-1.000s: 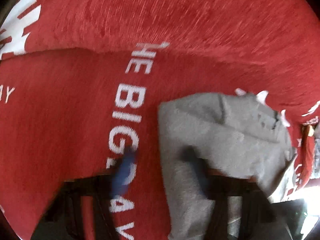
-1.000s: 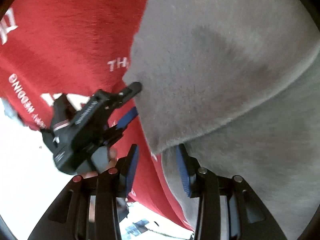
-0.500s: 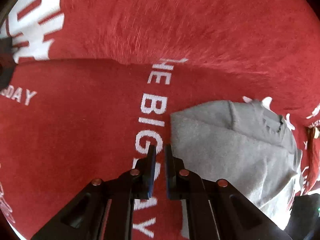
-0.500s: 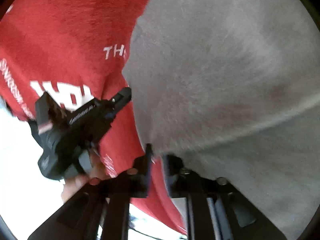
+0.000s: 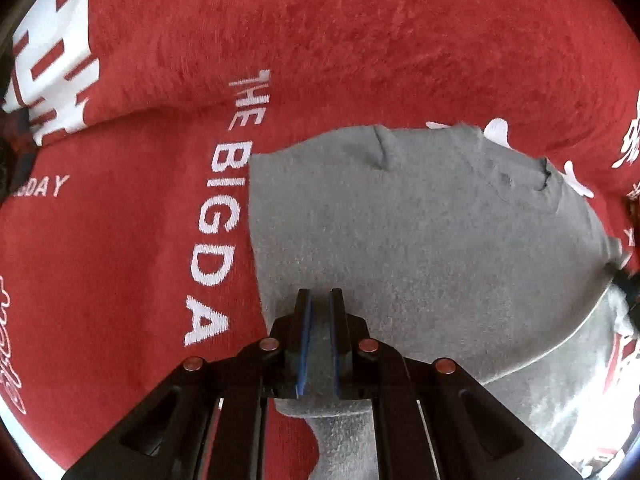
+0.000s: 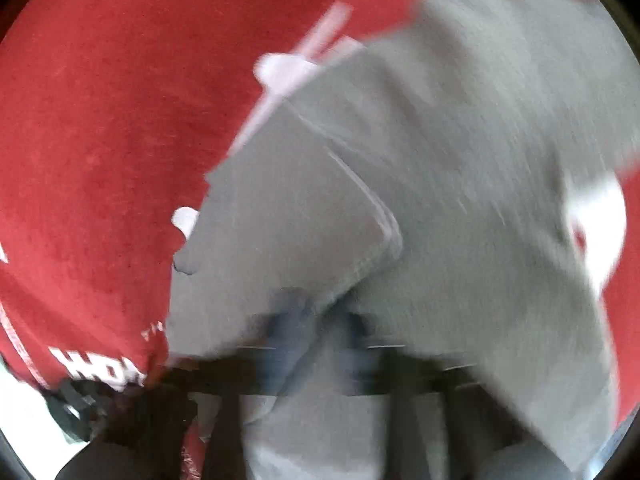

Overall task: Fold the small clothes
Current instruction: 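Open the left tool to release the sleeve onto the body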

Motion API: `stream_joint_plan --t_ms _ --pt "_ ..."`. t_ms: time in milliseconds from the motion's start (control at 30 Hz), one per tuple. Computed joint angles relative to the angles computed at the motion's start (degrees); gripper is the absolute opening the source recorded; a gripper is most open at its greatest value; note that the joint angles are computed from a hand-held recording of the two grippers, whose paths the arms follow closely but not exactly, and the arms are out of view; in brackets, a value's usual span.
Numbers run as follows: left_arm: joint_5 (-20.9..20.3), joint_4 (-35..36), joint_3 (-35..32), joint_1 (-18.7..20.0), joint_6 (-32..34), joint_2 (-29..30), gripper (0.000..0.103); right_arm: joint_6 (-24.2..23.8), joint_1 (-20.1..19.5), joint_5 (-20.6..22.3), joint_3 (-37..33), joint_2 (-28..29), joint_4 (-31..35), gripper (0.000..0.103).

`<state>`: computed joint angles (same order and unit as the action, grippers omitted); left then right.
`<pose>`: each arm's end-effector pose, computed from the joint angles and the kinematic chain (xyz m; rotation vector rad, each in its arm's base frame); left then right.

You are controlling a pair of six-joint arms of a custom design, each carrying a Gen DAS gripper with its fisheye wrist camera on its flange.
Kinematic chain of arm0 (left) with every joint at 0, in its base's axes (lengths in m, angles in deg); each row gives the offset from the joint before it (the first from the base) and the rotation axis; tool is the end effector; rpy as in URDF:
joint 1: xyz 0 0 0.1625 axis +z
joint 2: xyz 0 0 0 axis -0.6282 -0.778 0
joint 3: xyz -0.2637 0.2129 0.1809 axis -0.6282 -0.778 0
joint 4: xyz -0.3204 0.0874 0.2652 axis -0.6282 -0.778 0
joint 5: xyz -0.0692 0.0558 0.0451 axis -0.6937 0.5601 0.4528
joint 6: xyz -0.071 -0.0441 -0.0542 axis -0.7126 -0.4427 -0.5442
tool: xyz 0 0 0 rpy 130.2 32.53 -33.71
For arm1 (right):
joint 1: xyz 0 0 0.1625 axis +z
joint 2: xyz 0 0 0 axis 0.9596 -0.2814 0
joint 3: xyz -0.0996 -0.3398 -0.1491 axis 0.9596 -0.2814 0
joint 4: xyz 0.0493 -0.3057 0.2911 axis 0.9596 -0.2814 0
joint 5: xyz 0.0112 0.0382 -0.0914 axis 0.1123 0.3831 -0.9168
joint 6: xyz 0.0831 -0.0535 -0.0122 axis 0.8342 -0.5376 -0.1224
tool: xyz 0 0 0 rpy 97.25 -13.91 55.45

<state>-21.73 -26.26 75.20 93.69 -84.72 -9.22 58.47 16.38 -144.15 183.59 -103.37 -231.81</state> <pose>-0.2821 -0.7187 0.1198 0.8108 2.4353 0.0488 0.0747 -0.5255 0.3138 -1.3648 -2.2341 1.1736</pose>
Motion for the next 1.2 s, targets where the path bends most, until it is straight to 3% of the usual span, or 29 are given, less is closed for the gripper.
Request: stream_joint_plan --t_ms 67,100,200,267,367,467,500,567,667,700,800,900,967,1100,1200 --pt "0.54 -0.82 0.79 -0.19 0.21 -0.21 0.009 -9.71 1.68 -2.85 -2.85 2.0 0.88 0.008" --pt "0.64 -0.91 1.02 -0.24 0.12 -0.27 0.009 -11.51 1.54 -2.82 -3.49 2.38 2.5 0.008" --pt "0.96 1.42 -0.68 -0.54 -1.84 0.6 0.009 -6.06 -0.74 -2.92 -0.54 -2.05 13.46 0.01" --pt "1.31 3.59 -1.98 -0.84 -3.68 1.06 0.009 -2.01 -1.47 -2.09 3.42 -7.08 14.19 0.011" --pt "1.84 4.57 -2.2 -1.39 -4.77 0.66 0.009 3.32 0.93 -8.95 2.6 -8.62 24.6 0.016" --pt "3.63 5.39 -1.83 -2.29 -5.67 0.62 0.01 -0.35 1.79 -9.04 3.08 -9.28 21.39 0.016" --pt "4.39 4.71 -1.23 -2.69 -5.63 0.75 0.017 -3.09 1.79 -9.14 3.67 -9.42 19.27 0.016" --pt "5.9 3.09 0.16 -3.33 -5.76 0.6 0.103 -8.06 2.14 -8.93 1.45 -7.22 17.01 0.016" --pt "7.4 -0.95 3.05 -4.1 -4.36 -0.22 0.102 -14.41 0.03 -4.75 -0.06 -5.12 13.45 0.021" --pt "7.21 0.02 2.77 -4.08 -4.91 0.14 0.102 -14.54 -0.43 -4.51 -0.82 -4.52 14.91 0.028" --pt "7.77 4.12 1.41 -3.82 -7.24 1.48 0.102 -14.36 -1.87 -4.17 -0.63 -4.13 15.04 0.028" --pt "8.63 7.0 0.79 -3.42 -9.12 1.86 0.102 -10.15 -0.65 -6.85 0.26 -6.74 19.28 0.03" --pt "7.49 8.58 -0.41 -2.91 -10.71 2.25 0.102 -5.08 -0.68 -7.5 1.12 -9.06 23.71 0.036" --pt "6.81 12.41 -3.15 -2.88 -12.61 3.51 0.102 -3.64 -1.91 -1.49 7.69 -16.26 18.01 0.041" --pt "6.75 10.92 -1.62 -4.35 -10.03 2.56 0.102 -3.13 -1.72 1.66 11.09 -20.26 16.28 0.042"
